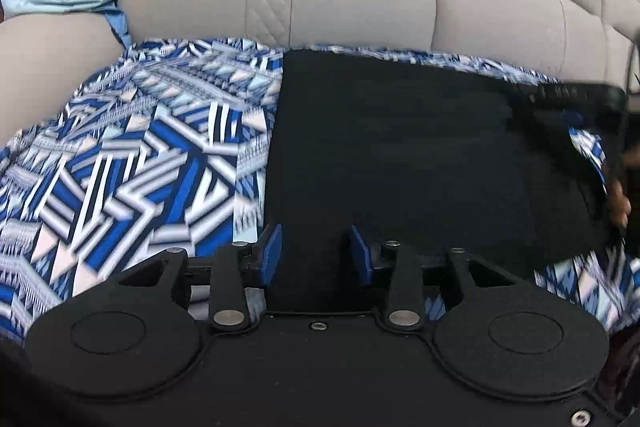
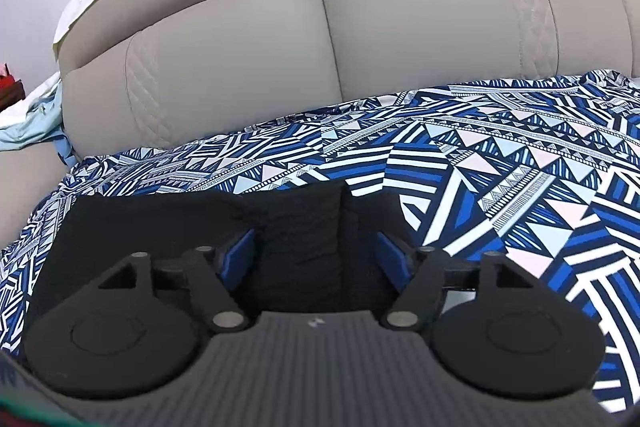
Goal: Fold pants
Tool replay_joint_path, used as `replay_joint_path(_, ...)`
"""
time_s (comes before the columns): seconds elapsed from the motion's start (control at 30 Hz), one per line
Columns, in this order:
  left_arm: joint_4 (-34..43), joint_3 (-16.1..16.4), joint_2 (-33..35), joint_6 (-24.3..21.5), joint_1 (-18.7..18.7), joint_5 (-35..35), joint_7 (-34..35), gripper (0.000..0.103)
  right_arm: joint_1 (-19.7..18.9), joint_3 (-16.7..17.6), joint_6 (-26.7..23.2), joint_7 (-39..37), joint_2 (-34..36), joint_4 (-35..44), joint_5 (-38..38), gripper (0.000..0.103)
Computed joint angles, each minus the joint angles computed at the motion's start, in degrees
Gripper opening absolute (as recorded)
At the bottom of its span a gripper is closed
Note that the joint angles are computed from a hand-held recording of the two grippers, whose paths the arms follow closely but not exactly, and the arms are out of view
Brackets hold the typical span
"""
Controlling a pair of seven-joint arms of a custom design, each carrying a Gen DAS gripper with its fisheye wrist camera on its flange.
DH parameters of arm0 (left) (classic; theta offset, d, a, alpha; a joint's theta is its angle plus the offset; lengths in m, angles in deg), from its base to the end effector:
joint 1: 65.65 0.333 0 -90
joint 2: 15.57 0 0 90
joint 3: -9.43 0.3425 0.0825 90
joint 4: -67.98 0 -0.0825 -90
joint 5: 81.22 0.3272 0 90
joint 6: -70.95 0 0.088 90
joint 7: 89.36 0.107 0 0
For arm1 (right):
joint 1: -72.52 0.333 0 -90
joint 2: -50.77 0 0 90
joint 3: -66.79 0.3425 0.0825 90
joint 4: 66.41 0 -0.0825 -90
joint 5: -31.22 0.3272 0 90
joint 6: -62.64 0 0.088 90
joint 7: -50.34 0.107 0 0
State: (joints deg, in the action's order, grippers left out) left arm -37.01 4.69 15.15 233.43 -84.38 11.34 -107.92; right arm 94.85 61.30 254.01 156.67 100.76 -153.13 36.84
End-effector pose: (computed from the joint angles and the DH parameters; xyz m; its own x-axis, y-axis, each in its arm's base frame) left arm 0.5527 -0.2892 0.3182 0.0115 -0.9995 0.0289 -0.6843 -0.0289 -0.7286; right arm 0.7020 0.2268 0.3204 0.0879 -0.9705 -0.2246 -0.6033 0.1276 -0.7873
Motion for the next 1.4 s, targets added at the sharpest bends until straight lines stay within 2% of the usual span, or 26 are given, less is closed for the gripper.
replay_joint_path(0.13,-3.9,-0.8,-2.6,-2.2,-0.8,0.7,0.8,0.039,1.2,-1.6,0.0,0.0,-0.8,-1.5,0.6,0.089)
replay_joint_path(0.17,-4.4,-1.1,-2.9,-2.1,-0.6,0.0,1.7,0.039,2.3,-3.4,-0.4,1.3,-1.0,-1.8,-0.5,0.093)
replay_joint_path(0.23,-4.9,-1.4,-3.4,-1.2,0.0,-0.2,2.1,0.040,7.0,-9.5,-3.2,1.2,-0.8,-1.9,2.6,0.101)
replay_joint_path(0.27,-4.8,-1.4,-3.6,-0.6,0.3,0.0,1.6,0.040,7.4,-10.1,-4.0,1.8,-1.0,-2.1,2.6,0.103)
replay_joint_path(0.33,-3.9,-1.3,-3.7,0.7,1.3,1.0,-0.4,0.044,5.3,-7.5,-3.4,2.0,-1.9,-3.2,1.7,0.103)
replay_joint_path(0.4,-1.5,-1.1,-2.7,2.6,2.7,2.1,-2.3,0.047,4.3,-6.5,-3.2,1.7,-2.2,-3.6,0.7,0.103)
replay_joint_path(0.47,2.1,-0.9,-0.5,4.8,4.2,0.3,-0.1,0.047,3.4,-5.5,-2.6,1.3,-2.3,-3.9,-0.1,0.103)
replay_joint_path(0.57,8.5,0.4,3.4,7.3,5.1,-4.4,5.6,0.048,1.5,-3.3,-2.4,0.1,-2.6,-4.1,-1.3,0.103)
replay_joint_path(0.67,14.9,-0.6,8.3,8.9,7.1,-14.4,16.5,0.049,-0.8,-0.7,-2.0,-1.0,-2.5,-3.7,-2.2,0.098)
replay_joint_path(0.77,21.3,-4.4,13.4,6.0,9.7,-25.9,29.1,0.049,-2.4,1.2,-1.8,-2.2,-2.3,-3.2,-2.9,0.095)
replay_joint_path(0.87,26.4,-5.2,16.8,2.9,9.3,-31.7,36.0,0.049,-2.9,1.9,-1.7,-3.1,-1.9,-2.7,-3.2,0.094)
replay_joint_path(1.1,32.3,-4.6,21.7,2.6,8.4,-40.3,44.7,0.054,-4.1,3.5,-1.3,-4.3,-1.4,-2.0,-3.4,0.094)
replay_joint_path(1.27,34.9,-3.3,23.6,3.3,7.5,-44.9,48.4,0.061,-4.5,4.0,-0.9,-4.8,-1.3,-2.1,-3.2,0.094)
replay_joint_path(1.4,36.7,-2.7,24.9,3.6,6.9,-48.4,52.0,0.070,-5.5,5.5,0.0,-5.5,-1.3,-2.3,-3.7,0.087)
